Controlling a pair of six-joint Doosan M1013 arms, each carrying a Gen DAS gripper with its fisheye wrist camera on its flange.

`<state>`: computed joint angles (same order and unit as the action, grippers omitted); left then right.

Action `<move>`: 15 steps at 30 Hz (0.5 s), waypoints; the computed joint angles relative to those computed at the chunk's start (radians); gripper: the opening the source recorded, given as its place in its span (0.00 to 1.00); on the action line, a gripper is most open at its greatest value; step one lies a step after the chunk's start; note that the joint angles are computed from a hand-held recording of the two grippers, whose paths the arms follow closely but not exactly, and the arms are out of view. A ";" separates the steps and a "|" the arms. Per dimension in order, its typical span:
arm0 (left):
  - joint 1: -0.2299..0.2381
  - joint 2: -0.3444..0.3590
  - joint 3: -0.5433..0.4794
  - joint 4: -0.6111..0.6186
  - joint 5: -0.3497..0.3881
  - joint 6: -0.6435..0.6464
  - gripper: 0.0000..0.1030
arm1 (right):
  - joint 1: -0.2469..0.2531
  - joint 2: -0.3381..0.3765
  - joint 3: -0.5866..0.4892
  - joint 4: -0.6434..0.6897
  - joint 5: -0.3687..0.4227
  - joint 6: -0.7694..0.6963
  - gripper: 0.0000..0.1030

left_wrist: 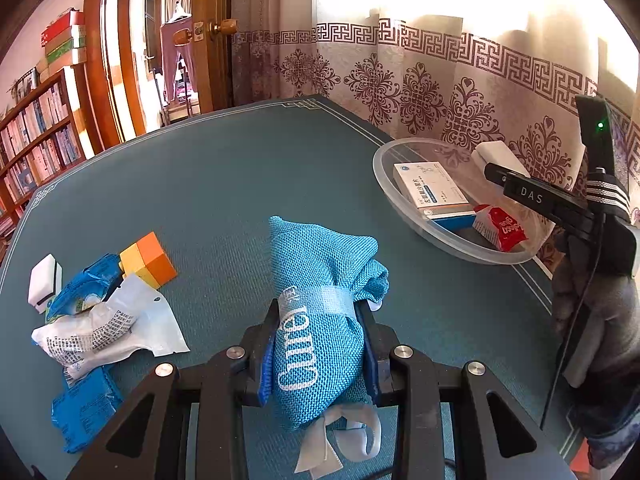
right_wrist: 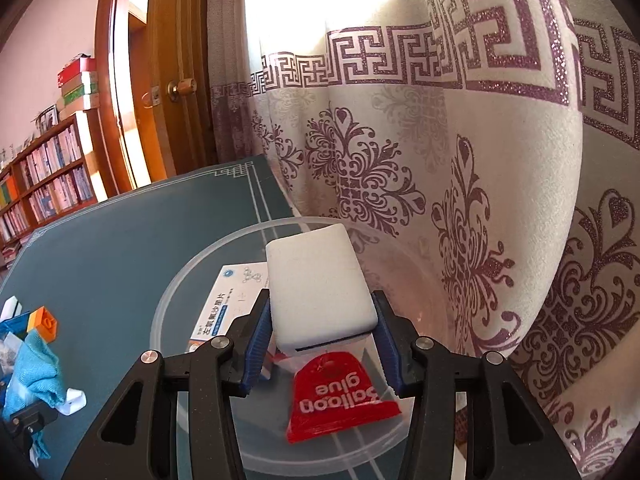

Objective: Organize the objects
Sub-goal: 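Carry the white sponge with the right gripper into the clear bowl, then carry the blue towel bundle with the left gripper into the bowl and release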

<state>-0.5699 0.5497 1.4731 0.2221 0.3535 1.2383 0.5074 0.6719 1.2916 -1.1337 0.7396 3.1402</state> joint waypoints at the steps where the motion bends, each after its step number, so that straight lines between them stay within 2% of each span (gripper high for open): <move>1: -0.001 0.002 -0.003 -0.002 0.002 0.003 0.35 | -0.003 0.002 -0.002 0.009 0.001 -0.003 0.49; 4: -0.002 0.008 -0.012 -0.017 0.009 0.018 0.35 | -0.009 0.001 0.007 0.026 -0.014 0.007 0.56; 15: -0.008 0.027 -0.052 -0.108 0.028 0.115 0.35 | 0.013 -0.027 0.084 -0.087 0.002 0.158 0.57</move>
